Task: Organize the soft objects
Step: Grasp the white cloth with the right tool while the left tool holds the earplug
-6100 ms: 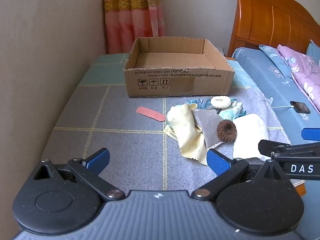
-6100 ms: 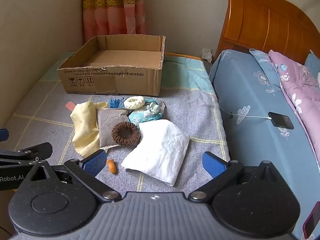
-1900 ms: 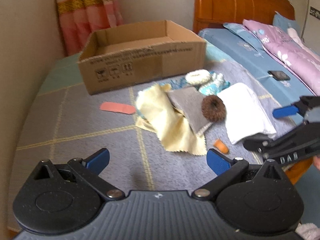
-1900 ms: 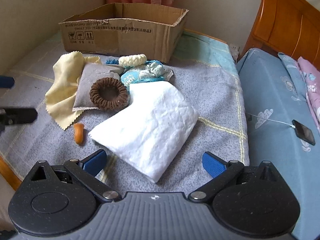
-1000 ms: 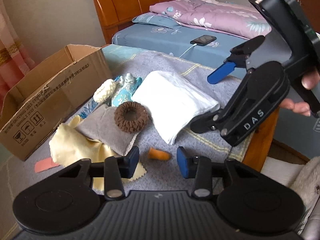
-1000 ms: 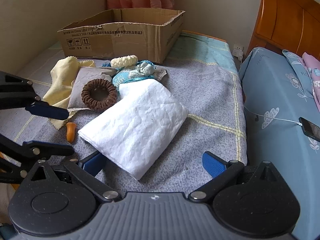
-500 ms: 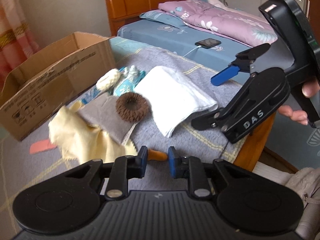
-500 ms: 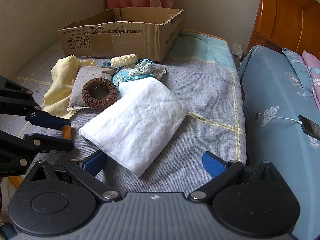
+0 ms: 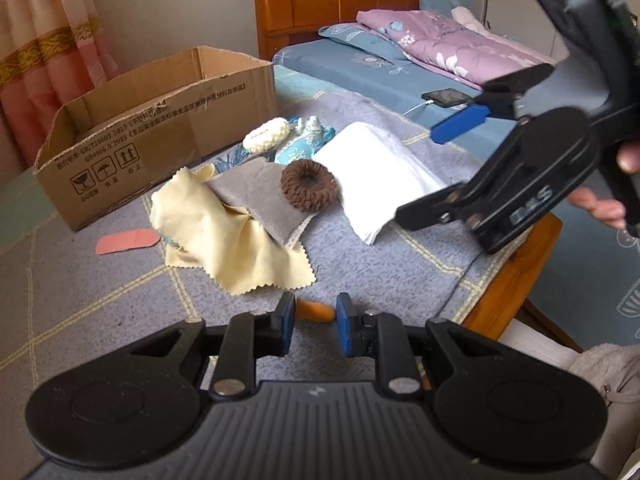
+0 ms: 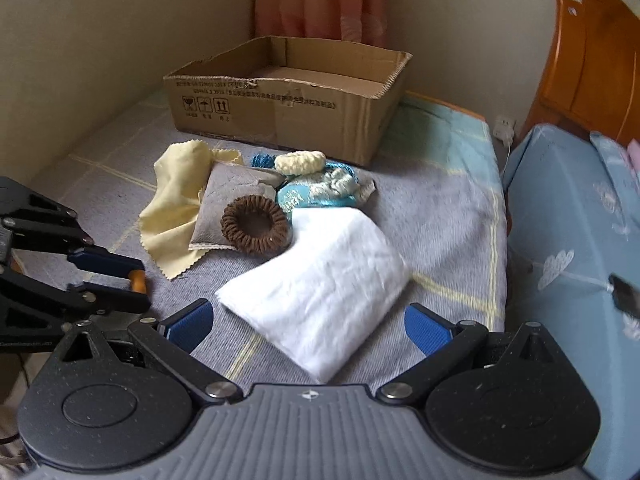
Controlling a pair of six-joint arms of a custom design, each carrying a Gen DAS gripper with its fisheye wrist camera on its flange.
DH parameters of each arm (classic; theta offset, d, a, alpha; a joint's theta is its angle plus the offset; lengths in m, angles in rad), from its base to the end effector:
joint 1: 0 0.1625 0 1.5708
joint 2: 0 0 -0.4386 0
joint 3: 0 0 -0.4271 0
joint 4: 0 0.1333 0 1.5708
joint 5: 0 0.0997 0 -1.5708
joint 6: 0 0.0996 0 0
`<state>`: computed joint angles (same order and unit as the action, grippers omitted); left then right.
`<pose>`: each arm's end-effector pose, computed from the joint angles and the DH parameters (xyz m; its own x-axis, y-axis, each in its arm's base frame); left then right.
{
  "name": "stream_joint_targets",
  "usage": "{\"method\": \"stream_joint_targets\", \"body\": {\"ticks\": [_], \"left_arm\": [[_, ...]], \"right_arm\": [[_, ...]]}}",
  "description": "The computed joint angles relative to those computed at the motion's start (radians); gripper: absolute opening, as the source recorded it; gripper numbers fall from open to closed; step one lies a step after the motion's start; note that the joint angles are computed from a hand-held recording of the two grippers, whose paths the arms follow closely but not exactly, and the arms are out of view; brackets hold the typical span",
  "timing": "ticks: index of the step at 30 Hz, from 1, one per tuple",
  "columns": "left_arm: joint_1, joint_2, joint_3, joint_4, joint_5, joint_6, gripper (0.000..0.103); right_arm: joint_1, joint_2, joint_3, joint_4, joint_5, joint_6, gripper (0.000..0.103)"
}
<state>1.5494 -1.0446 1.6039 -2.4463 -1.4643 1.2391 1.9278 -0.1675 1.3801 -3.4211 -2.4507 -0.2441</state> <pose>0.1287 -0.7108 0.2520 -0.3047 0.8946 -0.3269 0.9472 0.3206 -0.0057 0.2976 -0.6362 -0.1560 -0.6671 0.0191 0.7447 -0.4555 0.7806 -0.4280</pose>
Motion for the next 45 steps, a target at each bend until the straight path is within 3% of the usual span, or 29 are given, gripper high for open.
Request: {"method": "stream_joint_targets", "body": {"ticks": [3,8,10,15,22,29,35,39,45], "left_arm": [[0.000,-0.004,0.002,0.003,-0.004,0.008,0.020],[0.000,-0.005,0.003,0.007,-0.012,0.005,0.020],[-0.001,-0.004,0.005,0.005,-0.006,-0.004,0.020],[-0.004,-0.001,0.011,-0.005,0.019,-0.023,0.020],[-0.006,0.004,0.006,0.002,0.029,-0.029,0.021],[-0.008,-0.001,0.014,-0.005,0.038,0.002,0.023],[-0.014,-0.007,0.018,0.003,0.061,0.030,0.034],[-0.012,-0.008,0.020,-0.001,0.058,0.029,0.034],[-0.014,-0.006,0.013,0.017,0.060,0.014,0.020]], "right_arm": [[0.004,0.029,-0.052,0.030,-0.044,-0.122,0.103],[-0.012,0.000,-0.046,0.099,-0.034,-0.339,0.103],[-0.021,-0.020,-0.042,0.146,-0.027,-0.380,0.103],[-0.057,-0.070,-0.035,0.278,0.079,-0.384,0.103],[-0.088,-0.080,-0.056,0.350,0.156,-0.347,0.103],[-0.089,-0.065,-0.073,0.333,0.166,-0.360,0.102],[-0.083,-0.061,-0.081,0.329,0.159,-0.346,0.086],[-0.074,-0.056,-0.080,0.316,0.137,-0.341,0.076],[-0.054,-0.055,-0.069,0.295,0.111,-0.329,0.070]]}}
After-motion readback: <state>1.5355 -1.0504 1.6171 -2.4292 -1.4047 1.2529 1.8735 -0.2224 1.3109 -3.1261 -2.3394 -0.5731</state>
